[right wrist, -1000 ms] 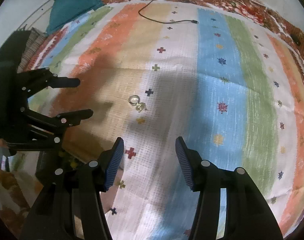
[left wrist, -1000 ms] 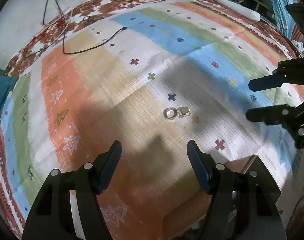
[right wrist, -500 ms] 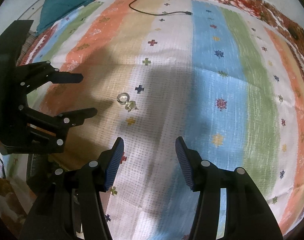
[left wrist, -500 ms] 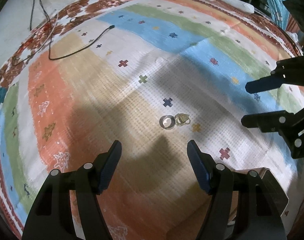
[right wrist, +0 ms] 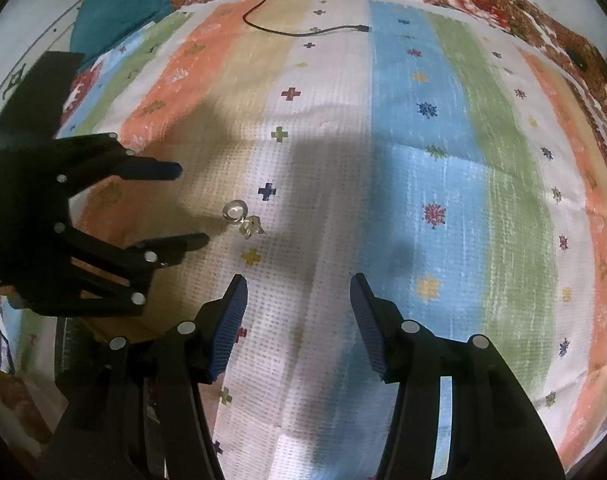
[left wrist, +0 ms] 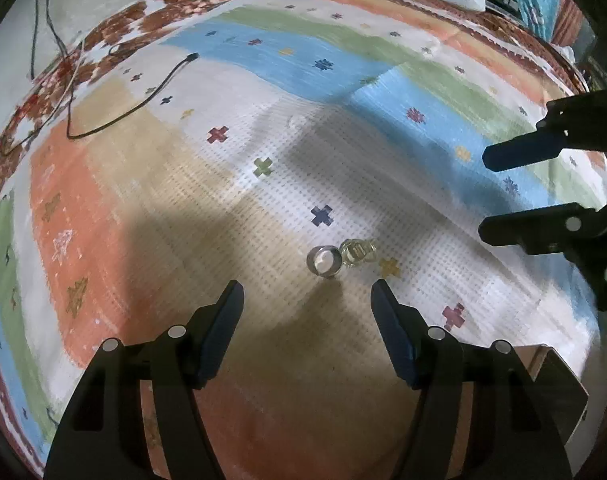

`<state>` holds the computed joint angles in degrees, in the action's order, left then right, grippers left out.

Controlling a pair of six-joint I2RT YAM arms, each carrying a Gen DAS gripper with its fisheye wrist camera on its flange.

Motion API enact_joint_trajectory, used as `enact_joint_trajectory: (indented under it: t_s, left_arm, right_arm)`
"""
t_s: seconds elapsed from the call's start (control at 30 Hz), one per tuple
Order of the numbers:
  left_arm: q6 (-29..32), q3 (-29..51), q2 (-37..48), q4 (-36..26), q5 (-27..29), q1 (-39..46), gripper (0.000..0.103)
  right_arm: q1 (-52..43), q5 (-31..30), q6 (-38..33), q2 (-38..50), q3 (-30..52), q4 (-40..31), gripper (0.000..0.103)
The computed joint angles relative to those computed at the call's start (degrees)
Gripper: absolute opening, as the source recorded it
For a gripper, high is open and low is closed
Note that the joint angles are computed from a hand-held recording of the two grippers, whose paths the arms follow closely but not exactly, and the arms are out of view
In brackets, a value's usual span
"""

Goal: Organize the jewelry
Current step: 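Move both open tools toward the silver and gold rings on the cloth, then grasp the silver ring with the left tool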

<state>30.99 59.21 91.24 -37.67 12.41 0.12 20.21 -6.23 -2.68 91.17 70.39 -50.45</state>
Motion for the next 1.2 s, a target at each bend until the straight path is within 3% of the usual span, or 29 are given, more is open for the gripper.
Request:
enact_joint_trajectory:
  t_s: [0.23,0.3,0.33,0.73,0.83,0.87,1.2]
  left_arm:
    - [2.11,-0.01,2.23,1.16,-1.54,-1.82,0.062]
    - [2.75,0.63,3.19,0.82,-0.91,-1.85,0.043]
    - [2.95,0.93,3.63,0.78,-1.01,-1.91,0.041]
    - [3.69,2.23,6.38,2.31,-0.52,-3.13,0.040]
    - [4.39,2.22,6.52,1.93,0.94,-2.87,0.028]
    - [4.65,2.05,6.39,2.06,0.95,-2.89,0.018]
    - [3.03,2.11,3.84,1.45,3.13,0.83,0.018]
  right_arm:
    - [-1.36,-0.54,-0.18,1.52,0.50,0.00,0.054]
    - [-1.89,-1.33,0.03,1.64,0.71,-0.25,0.054]
    - [-1.99,-1.63,0.15,1.67,0.82,-0.34,0.054]
    - [-1.41,-1.44,-0.35,2.88,0.79,0.07,0.054]
    - [-1.43,-1.42,-0.53,3.26,0.83,0.12,0.054]
    - [-1.47,-1.47,-0.49,3.29,0.84,0.26,0.054]
    - [-0.22,-0.53,-0.19,4.67,0.98,2.05,0.054]
